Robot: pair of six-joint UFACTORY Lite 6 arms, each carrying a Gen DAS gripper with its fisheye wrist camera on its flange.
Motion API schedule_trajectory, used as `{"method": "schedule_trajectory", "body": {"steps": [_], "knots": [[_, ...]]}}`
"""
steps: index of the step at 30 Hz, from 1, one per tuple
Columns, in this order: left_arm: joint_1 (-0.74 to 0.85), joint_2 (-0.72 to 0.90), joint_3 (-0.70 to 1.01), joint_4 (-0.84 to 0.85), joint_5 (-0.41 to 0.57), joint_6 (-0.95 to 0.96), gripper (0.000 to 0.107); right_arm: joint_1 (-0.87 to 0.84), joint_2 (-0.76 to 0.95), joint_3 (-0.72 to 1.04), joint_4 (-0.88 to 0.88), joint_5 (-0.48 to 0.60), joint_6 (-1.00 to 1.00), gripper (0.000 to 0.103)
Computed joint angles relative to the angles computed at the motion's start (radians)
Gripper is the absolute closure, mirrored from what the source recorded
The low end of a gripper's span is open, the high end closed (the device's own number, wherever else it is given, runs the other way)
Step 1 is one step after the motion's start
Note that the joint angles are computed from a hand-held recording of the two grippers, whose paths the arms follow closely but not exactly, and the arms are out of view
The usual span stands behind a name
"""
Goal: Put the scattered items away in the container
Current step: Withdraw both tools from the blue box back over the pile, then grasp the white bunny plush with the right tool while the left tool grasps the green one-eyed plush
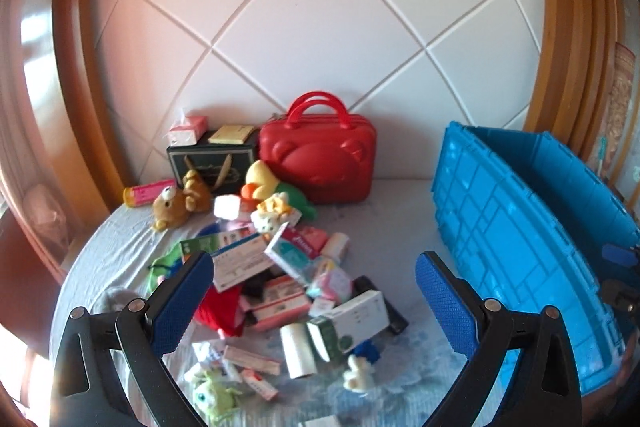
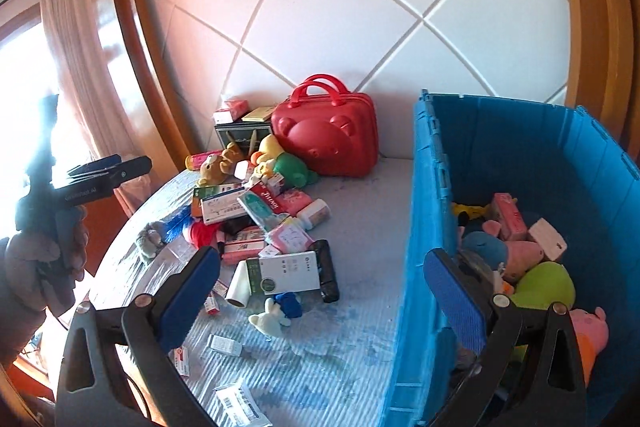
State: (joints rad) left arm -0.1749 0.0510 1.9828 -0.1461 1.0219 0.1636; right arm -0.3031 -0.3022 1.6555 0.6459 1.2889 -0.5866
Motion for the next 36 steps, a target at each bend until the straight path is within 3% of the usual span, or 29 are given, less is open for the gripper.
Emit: {"method": "schedule_trajectory", "body": {"steps": [8,15,25,32,36], "knots": [[0.361,-0.063,-0.262,-0.210,-0.039,0.402,0.007,0.571,-0.057,-0.129,-0.403,-0.223,0.479,0.000],[0.539,0.027,-0.403,-0.311,-0.058,0.650,0.011,0.905,-0.023,-0.208,-0.685,-0.297,0.857,0.000],[0.570,0.169,-0.712,-0.286,-0.245,0.849,0.013,1.107,0.035,-0.375,-0.856,-0.358,1.164,0.000],[0.563,0.373,-0.724,-0.246,-0.330,0.809,0.019,1.164,0.107,-0.427,-0.884,-0.392,1.253,0.000],[0.569,0.409,-0.725,-0.274,-0.351,0.826,0.028,1.175,0.144,-0.458,-0.890,-0.426,1.276,0.000]]}}
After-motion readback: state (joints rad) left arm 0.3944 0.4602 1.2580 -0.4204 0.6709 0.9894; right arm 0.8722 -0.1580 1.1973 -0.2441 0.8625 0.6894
